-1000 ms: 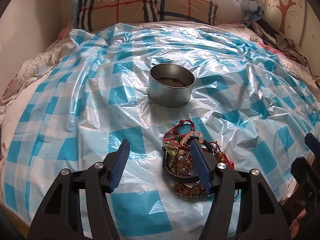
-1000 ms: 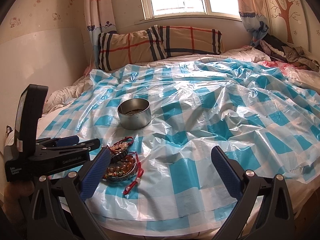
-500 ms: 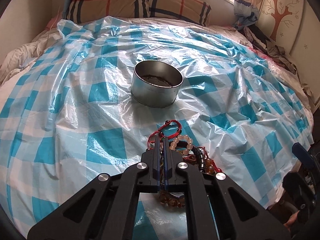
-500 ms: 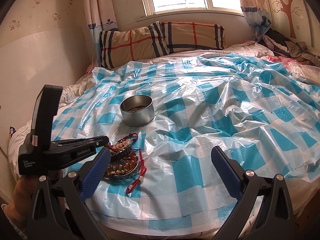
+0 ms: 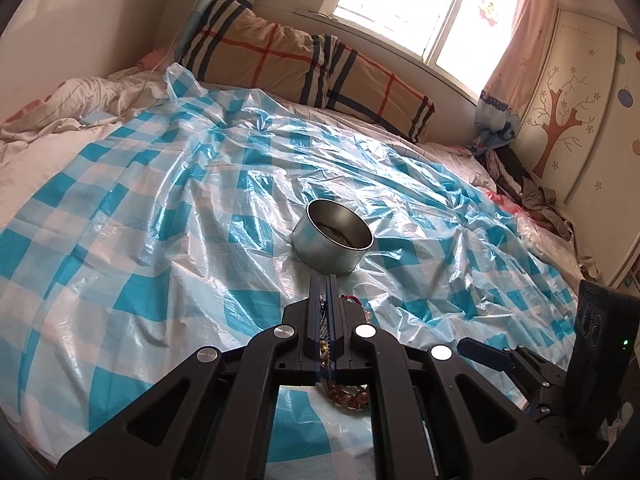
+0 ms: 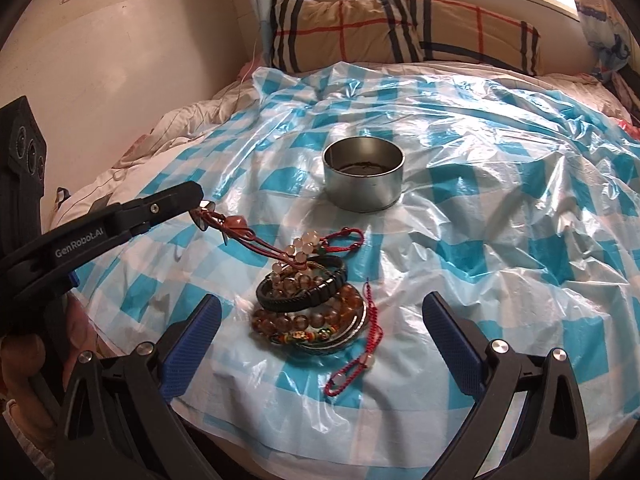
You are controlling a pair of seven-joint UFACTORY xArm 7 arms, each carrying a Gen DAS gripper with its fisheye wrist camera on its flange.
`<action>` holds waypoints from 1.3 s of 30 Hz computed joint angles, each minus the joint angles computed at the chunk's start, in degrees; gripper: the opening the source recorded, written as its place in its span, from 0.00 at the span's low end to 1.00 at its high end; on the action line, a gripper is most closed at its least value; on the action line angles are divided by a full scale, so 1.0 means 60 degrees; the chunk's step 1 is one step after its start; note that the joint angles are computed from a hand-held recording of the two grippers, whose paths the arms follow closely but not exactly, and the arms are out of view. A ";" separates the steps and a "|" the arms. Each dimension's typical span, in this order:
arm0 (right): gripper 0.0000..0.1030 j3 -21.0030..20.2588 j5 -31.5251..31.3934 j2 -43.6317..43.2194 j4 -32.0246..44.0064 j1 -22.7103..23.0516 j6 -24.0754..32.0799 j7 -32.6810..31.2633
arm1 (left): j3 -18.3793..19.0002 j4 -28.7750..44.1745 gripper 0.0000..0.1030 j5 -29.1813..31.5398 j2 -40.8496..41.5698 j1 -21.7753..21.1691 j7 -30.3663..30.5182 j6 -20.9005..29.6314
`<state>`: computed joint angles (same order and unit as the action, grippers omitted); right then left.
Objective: Organize jewelry
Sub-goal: 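Lift the pendant necklace with the left tool while the right tool approaches its bead strand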
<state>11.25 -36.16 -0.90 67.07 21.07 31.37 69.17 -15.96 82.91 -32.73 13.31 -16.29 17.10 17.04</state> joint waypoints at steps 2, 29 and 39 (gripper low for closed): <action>0.94 -0.0029 0.0308 0.0267 0.0243 0.0008 -0.0067 -0.0428 | -0.0056 -0.0083 0.02 -0.0344 -0.0058 0.0142 0.0078 -0.0209; 0.94 -0.0337 0.1660 -0.0147 -0.0245 -0.0067 -0.0058 -0.2111 | 0.0557 0.4073 0.63 0.2656 0.2507 -0.0527 0.1785 0.5170; 0.94 -0.0098 0.1833 -0.0221 -0.0438 -0.0409 -0.0403 -0.1839 | 0.0747 0.4483 0.05 0.3633 0.2970 -0.0882 0.1513 0.5365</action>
<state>10.67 -25.16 -2.23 64.44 18.62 28.95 58.13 -11.48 109.81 -10.93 31.13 -21.58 26.18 49.23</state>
